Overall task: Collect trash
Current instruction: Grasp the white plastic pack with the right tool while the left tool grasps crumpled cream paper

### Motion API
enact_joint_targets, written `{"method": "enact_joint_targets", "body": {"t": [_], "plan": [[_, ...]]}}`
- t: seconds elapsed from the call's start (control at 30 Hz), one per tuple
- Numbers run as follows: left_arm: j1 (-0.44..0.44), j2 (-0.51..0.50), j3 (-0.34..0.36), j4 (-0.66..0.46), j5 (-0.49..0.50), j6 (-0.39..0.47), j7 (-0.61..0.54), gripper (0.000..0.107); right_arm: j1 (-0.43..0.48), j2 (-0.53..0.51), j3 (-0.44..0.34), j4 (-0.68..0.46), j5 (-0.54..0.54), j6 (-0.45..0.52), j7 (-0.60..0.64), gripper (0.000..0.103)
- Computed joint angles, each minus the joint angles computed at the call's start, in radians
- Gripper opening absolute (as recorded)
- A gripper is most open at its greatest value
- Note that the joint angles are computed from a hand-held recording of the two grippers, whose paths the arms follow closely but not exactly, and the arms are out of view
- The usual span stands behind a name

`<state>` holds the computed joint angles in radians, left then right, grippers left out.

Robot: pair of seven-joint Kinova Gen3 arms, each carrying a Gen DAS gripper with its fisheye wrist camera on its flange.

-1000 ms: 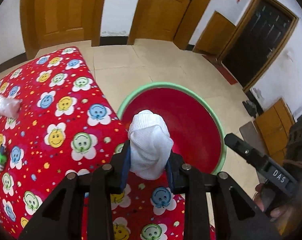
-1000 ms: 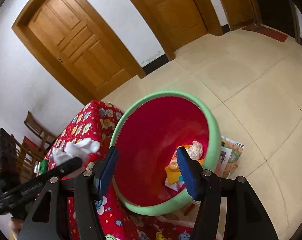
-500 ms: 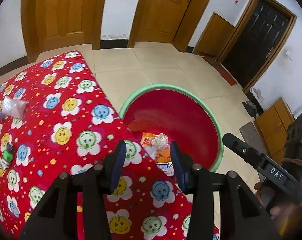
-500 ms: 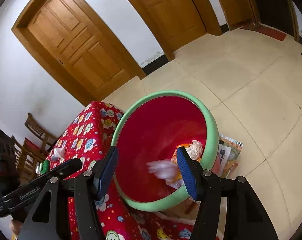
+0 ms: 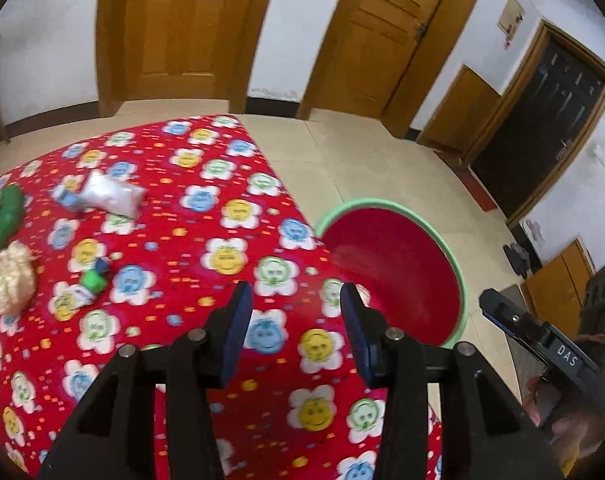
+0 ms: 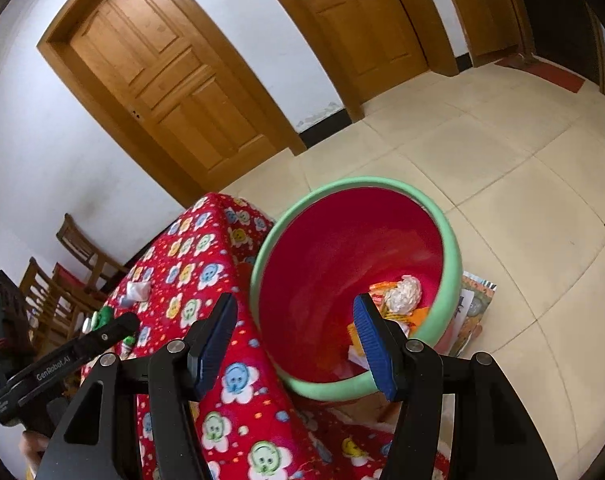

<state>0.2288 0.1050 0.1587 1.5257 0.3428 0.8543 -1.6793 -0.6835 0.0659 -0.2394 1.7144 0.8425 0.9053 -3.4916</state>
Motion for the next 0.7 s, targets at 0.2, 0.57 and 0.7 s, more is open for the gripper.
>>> {"method": "enact_joint_targets", "body": {"t": [0.2, 0.57, 0.7], "plan": [[-0.053, -0.047, -0.040, 0.038, 0.011, -0.012, -0.010, 0.045, -0.022, 0.027, -0.002, -0.062, -0.008, 0.021, 0.059, 0.063], [-0.171, -0.102, -0.120, 0.096, 0.014, -0.030, -0.027, 0.045, -0.081, 0.117, 0.041, -0.222, -0.071, 0.034, 0.232, 0.063], [-0.209, -0.097, -0.138, 0.102, -0.010, -0.043, -0.010, 0.047, -0.100, 0.168, 0.066, -0.307, -0.111, 0.041, 0.323, 0.063]]}}
